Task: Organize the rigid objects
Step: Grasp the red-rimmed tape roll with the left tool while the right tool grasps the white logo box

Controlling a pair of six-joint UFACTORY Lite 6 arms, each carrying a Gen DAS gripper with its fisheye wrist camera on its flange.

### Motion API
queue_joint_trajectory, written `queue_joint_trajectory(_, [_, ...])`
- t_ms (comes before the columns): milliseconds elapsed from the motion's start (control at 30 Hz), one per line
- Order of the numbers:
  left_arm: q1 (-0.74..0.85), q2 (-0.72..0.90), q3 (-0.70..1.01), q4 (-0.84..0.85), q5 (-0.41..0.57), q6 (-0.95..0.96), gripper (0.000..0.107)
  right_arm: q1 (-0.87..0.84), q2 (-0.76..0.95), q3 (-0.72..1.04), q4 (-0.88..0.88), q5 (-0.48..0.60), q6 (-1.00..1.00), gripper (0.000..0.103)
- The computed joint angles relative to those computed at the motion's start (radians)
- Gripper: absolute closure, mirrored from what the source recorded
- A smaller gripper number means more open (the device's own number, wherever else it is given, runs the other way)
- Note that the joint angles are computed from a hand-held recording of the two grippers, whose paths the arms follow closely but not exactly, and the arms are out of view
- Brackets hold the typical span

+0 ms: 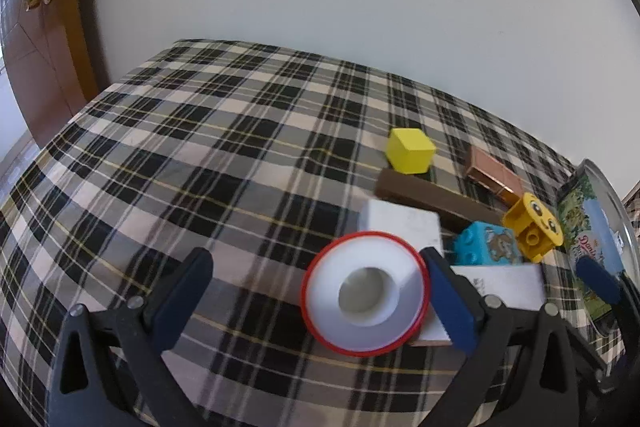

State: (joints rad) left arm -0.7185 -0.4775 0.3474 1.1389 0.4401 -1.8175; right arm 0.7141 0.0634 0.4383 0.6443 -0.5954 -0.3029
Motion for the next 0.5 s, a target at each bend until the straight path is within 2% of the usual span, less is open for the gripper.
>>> queue_joint_trajectory(67, [0.059,0.034,0.011,-0.089,-0.04,0.126,0.008,-0.037,0.044,0.045,-0.107,0.052,0.061,0.014])
queue_joint_trajectory(233, [0.1,-0.003,-0.014,-0.121,-0.079,0.226,0.013,-0.069,0.123,0.124,-0.249,0.116,0.155,0.014])
queue_joint_trajectory(300, [0.092,-0.002,-0.01,-0.124,-0.075,0.251,0.024,-0.074,0.124,0.121,-0.32,0.118,0.208,0.014])
queue_joint_trajectory(433, [0.042,0.022,0.011,-0.107,-0.04,0.259,0.04,-0.063,0.165,0.172,-0.287,0.142,0.144,0.014])
queue_joint_trajectory(500, [0.02,0.024,0.015,-0.104,-0.027,0.258,0.052,-0.076,0.203,0.222,-0.349,0.182,0.159,0.014])
